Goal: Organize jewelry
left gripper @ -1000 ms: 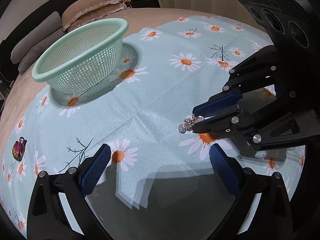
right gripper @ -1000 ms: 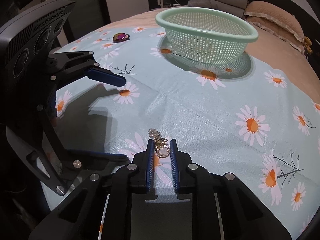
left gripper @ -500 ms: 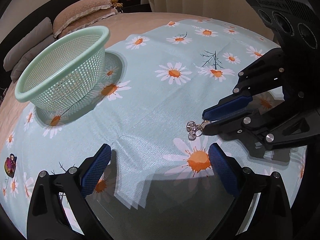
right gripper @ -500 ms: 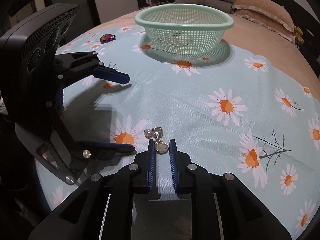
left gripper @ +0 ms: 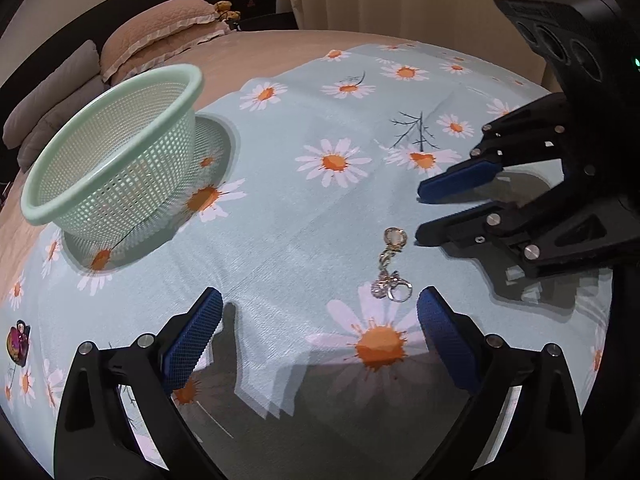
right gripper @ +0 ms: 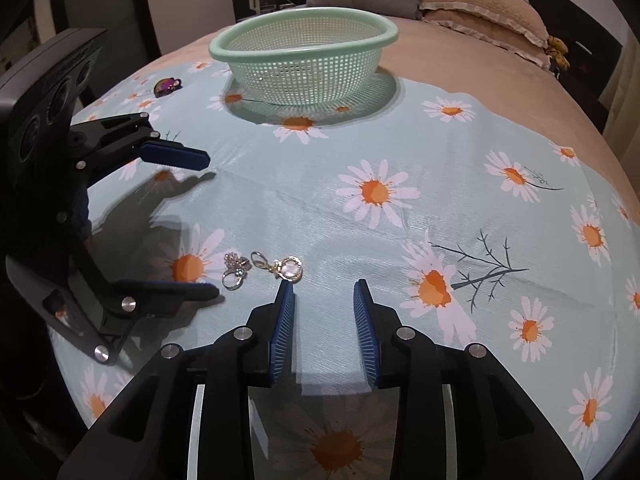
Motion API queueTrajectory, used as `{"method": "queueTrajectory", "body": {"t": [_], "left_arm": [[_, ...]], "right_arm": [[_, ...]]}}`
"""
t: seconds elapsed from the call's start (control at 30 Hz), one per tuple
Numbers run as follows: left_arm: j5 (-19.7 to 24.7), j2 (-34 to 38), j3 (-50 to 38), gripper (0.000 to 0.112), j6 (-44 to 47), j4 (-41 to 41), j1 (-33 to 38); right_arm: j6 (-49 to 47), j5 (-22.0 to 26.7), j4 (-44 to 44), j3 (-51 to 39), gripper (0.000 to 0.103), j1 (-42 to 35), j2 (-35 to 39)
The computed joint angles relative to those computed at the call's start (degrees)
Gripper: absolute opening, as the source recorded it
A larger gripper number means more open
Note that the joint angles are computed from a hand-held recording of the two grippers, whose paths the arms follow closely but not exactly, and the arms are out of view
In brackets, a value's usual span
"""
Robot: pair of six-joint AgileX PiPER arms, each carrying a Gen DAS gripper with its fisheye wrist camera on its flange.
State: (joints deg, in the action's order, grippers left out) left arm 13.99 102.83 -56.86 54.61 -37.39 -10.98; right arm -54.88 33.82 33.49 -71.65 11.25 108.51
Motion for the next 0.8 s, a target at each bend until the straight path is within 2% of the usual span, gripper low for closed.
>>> {"method": "queueTrajectory", "body": {"t": [0.03, 0.1, 0.17, 0.2, 0.27, 0.33, 0.37, 0.43, 0.5, 0.57, 0.63, 0.67, 0.7, 0.73, 0.8], "left_arm": [[0.3, 0.3, -0.4, 0.096, 0.2, 0.0, -0.4], [0.4, 1.4, -1.9, 0.096, -5.6, 5.5, -1.6], [2.6, 3.1, -4.3, 0.088, -8.8, 7.3, -1.4], [3.7, 3.8, -5.2, 0.082, -7.9, 4.8, -0.8], [2.7, 3.8, -4.6, 0.071, -6.3, 2.1, -1.1], [3.2, 3.1, -3.5, 0.050, 0.6, -3.4, -1.1], [3.3, 2.8, -3.1, 0.044, 1.7, -4.1, -1.3], [3.5, 2.3, -2.4, 0.026, 2.6, -4.4, -1.2], [4.0, 2.2, -2.6, 0.015, 0.7, -2.1, -0.8], [6.4, 2.3, -3.3, 0.015, 0.2, -2.2, 0.6], [7.7, 2.5, -4.0, 0.015, -1.4, -1.1, 1.2], [7.6, 2.4, -3.8, 0.015, -1.5, -1.1, 1.3], [7.6, 2.2, -3.5, 0.015, -1.3, -1.2, 1.4], [7.6, 2.0, -3.2, 0.015, -1.5, -1.2, 1.7], [7.9, 1.5, -2.5, 0.015, -1.2, -2.0, 2.5]], "right_arm": [[0.1, 0.0, 0.1, -0.1, 0.030, -0.3, 0.0], [0.5, -0.2, 0.0, -0.2, 0.032, -0.8, 0.0], [0.4, 0.1, 0.4, -0.3, 0.036, -1.3, 0.1], [0.3, 0.1, 0.5, -0.3, 0.038, -1.3, 0.1], [-1.3, 0.2, 1.7, -0.2, 0.039, -1.2, 0.1], [-4.1, 0.8, 3.2, -0.3, 0.040, -0.6, 0.3], [-4.9, 1.0, 3.3, -0.5, 0.041, -0.2, 0.6], [-5.0, 2.2, 2.6, -1.6, 0.043, 0.5, 2.0], [-6.6, 1.5, 4.4, -1.2, 0.046, 0.6, 2.2], [-7.2, 1.1, 5.5, -1.5, 0.048, 1.1, 2.7], [-7.5, -2.1, 5.1, -0.5, 0.049, 2.7, 2.6], [-7.5, -2.5, 5.2, -0.5, 0.048, 3.1, 2.7], [-7.7, -1.3, 5.9, -1.1, 0.041, 2.8, 3.0], [-8.9, 0.9, 7.2, -1.8, 0.028, 2.3, 3.5], [-9.0, 2.0, 7.6, -2.2, 0.017, 1.9, 3.7]]}}
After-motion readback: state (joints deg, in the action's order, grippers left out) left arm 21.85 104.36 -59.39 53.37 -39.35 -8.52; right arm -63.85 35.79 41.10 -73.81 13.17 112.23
